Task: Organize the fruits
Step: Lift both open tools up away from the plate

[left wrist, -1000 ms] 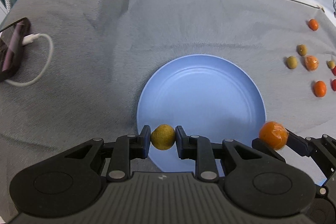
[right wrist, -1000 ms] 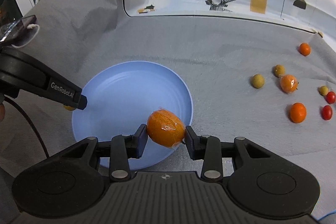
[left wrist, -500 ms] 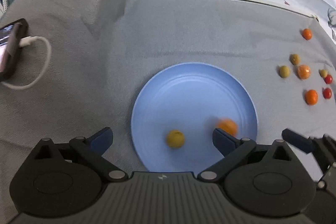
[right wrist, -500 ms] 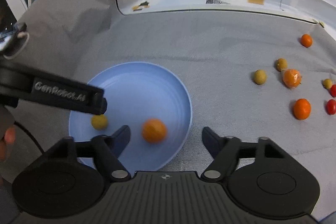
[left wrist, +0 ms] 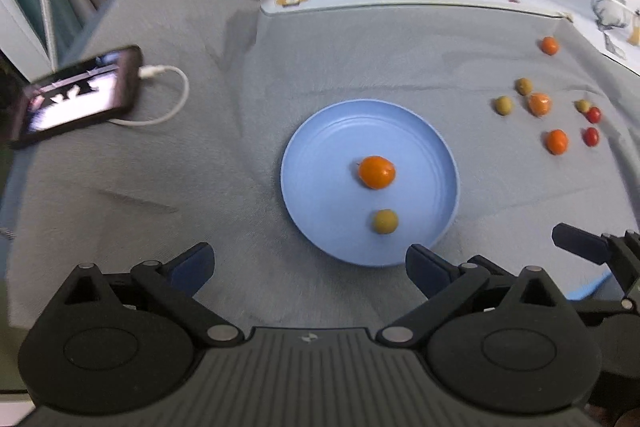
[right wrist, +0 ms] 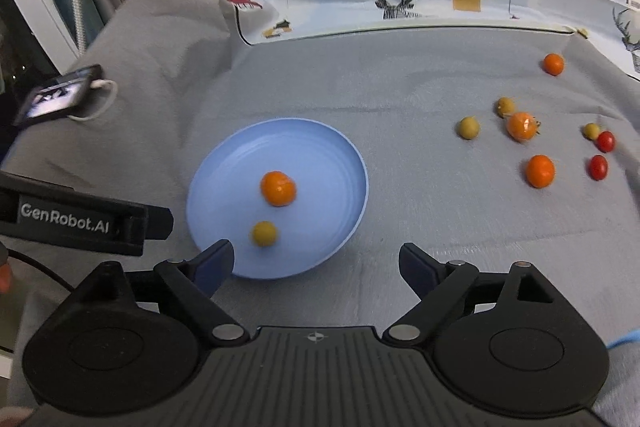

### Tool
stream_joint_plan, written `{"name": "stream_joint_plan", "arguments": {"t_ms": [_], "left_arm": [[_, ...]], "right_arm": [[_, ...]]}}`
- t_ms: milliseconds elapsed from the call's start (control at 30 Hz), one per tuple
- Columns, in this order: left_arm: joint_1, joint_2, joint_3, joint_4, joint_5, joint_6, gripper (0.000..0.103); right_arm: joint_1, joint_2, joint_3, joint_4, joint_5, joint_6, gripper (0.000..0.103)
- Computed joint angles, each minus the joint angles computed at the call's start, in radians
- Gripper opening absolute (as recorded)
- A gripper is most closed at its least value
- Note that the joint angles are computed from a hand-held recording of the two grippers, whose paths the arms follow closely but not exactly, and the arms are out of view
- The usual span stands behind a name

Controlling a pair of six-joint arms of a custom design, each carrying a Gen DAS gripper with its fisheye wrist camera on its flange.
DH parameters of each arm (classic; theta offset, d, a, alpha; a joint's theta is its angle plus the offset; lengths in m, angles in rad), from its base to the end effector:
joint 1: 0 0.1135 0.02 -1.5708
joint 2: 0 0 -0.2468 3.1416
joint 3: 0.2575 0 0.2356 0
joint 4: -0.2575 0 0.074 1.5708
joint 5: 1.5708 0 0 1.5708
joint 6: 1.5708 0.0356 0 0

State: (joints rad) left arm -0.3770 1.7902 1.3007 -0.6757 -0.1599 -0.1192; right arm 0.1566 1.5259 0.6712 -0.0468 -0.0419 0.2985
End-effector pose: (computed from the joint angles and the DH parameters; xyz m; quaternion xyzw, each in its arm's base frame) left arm 0.3239 -0.1221 0.1999 0.1096 0.9703 0.0265 0.2138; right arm 0.2682 0.0438 0.1416 0.0601 0.9424 0.0933 0.3154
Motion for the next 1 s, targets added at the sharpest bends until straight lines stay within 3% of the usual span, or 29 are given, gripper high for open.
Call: {"name": "stream_joint_plan", "arguments": {"t_ms": [133, 333, 500, 633, 833, 1000], "left_arm": [[-0.042, -0.142, -0.054, -0.05, -0.029, -0.03, 0.102], [-0.078, -0.306, 0.026, -0.273, -0.011, -0.102, 0.102], [-0.131, -0.387, 0.241, -0.509, 0.013, -0.138, 0.102], [-0.238, -0.399, 0.45, -0.646, -0.041, -0.173, 0.102], [-0.428, -0.362, 0.749, -0.756, -0.166, -0.227, 0.103], [-0.513, -0.285, 0.961, -0.817, -0.202, -0.238, 0.103]], "right_arm": [[-0.011, -0.198, -0.09, -0.061, 0.008, 0.003, 0.094], [-0.067, -0.514, -0.187, -0.233, 0.014, 0.02, 0.094], [-0.169, -0.73, -0.224, -0.393, -0.022, 0.004, 0.095], [-0.242, -0.825, -0.232, -0.477, -0.051, -0.021, 0.095], [-0.342, -0.89, -0.223, -0.542, -0.093, -0.071, 0.095], [-0.4, -0.88, -0.217, -0.538, -0.113, -0.091, 0.095]]}}
